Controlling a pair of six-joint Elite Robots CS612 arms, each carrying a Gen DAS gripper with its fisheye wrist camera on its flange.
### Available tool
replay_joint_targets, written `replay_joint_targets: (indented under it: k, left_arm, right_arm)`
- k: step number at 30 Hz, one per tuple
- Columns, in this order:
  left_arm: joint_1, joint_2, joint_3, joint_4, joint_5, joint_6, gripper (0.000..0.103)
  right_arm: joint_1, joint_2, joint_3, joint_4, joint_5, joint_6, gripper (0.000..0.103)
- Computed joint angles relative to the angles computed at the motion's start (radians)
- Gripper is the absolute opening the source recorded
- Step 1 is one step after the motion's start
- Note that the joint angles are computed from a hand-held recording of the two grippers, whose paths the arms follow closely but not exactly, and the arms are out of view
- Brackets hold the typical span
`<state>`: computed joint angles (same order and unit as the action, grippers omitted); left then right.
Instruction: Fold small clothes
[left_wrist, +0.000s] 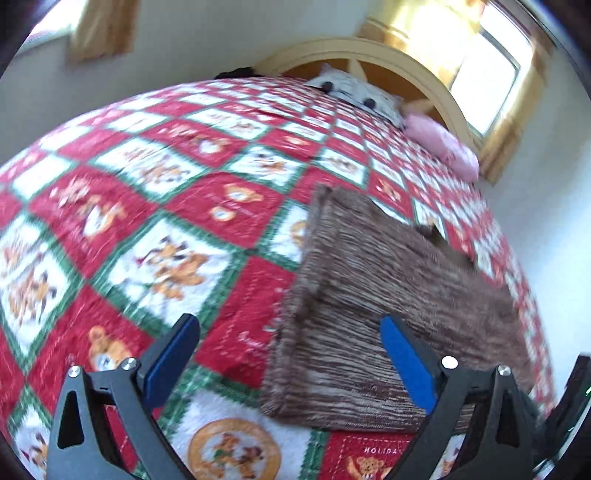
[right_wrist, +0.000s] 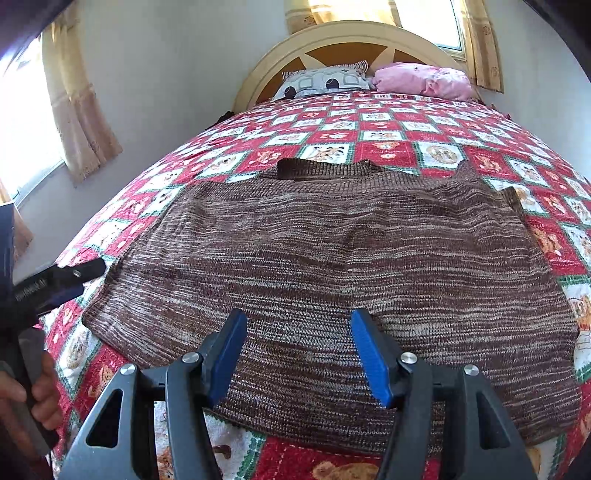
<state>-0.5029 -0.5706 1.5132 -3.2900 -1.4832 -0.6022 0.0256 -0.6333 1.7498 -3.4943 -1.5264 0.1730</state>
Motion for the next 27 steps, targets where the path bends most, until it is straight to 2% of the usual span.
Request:
replay_joint_targets:
  k: [1, 3, 5, 7, 10, 14, 17, 19, 20, 21, 23, 24, 25, 27]
  left_arm:
    - [-0.001, -0.001, 0.005, 0.001, 0.003, -0.006, 0.099]
    - [-0.003, -0.002, 0.009, 0.023, -0.001, -0.014, 0.089]
    - [-0.003, -0.004, 0.022, 0.031, -0.032, -0.045, 0.084]
    - [-0.019, -0.013, 0.049, -0.003, 0.005, -0.05, 0.084]
    - [-0.027, -0.028, 0.086, -0.022, 0.009, -0.103, 0.082]
    - [-0.032, -0.042, 0.128, -0.068, -0.03, -0.206, 0.079]
    - [-0.03, -0.031, 0.114, -0.076, -0.054, -0.221, 0.079]
    - [-0.027, -0.017, 0.1, -0.113, -0.067, -0.25, 0.079]
    - [-0.023, -0.004, 0.09, -0.147, -0.083, -0.276, 0.075]
    - [-0.017, 0.008, 0.075, -0.164, -0.111, -0.297, 0.064]
    - [-0.005, 0.036, 0.035, -0.181, -0.182, -0.33, 0.05]
    - [-0.006, 0.044, 0.018, -0.172, -0.188, -0.328, 0.043]
    - [-0.01, 0.049, 0.009, -0.163, -0.17, -0.318, 0.039]
    - [-0.016, 0.054, 0.0, -0.16, -0.136, -0.292, 0.024]
  right_arm:
    - [0.002, 0.0, -0.001, 0.002, -0.005, -0.004, 0.061]
    - [0.001, 0.0, -0.002, 0.002, -0.002, -0.003, 0.061]
    - [-0.004, 0.0, 0.003, -0.006, 0.013, 0.004, 0.061]
    - [-0.009, 0.0, 0.007, -0.013, 0.028, 0.011, 0.06]
    - [-0.012, 0.001, 0.007, -0.016, 0.035, 0.012, 0.061]
    - [-0.012, 0.001, 0.007, -0.016, 0.036, 0.013, 0.061]
    - [-0.013, 0.001, 0.006, -0.016, 0.039, 0.014, 0.061]
    - [-0.013, 0.001, 0.006, -0.016, 0.038, 0.013, 0.061]
    - [-0.013, 0.001, 0.006, -0.016, 0.038, 0.013, 0.061]
    - [-0.013, 0.001, 0.006, -0.016, 0.039, 0.014, 0.061]
    - [-0.013, 0.001, 0.007, -0.016, 0.039, 0.013, 0.061]
    - [-0.013, 0.001, 0.006, -0.016, 0.039, 0.013, 0.061]
    - [-0.013, 0.001, 0.006, -0.016, 0.039, 0.013, 0.061]
    - [-0.013, 0.001, 0.007, -0.016, 0.039, 0.013, 0.061]
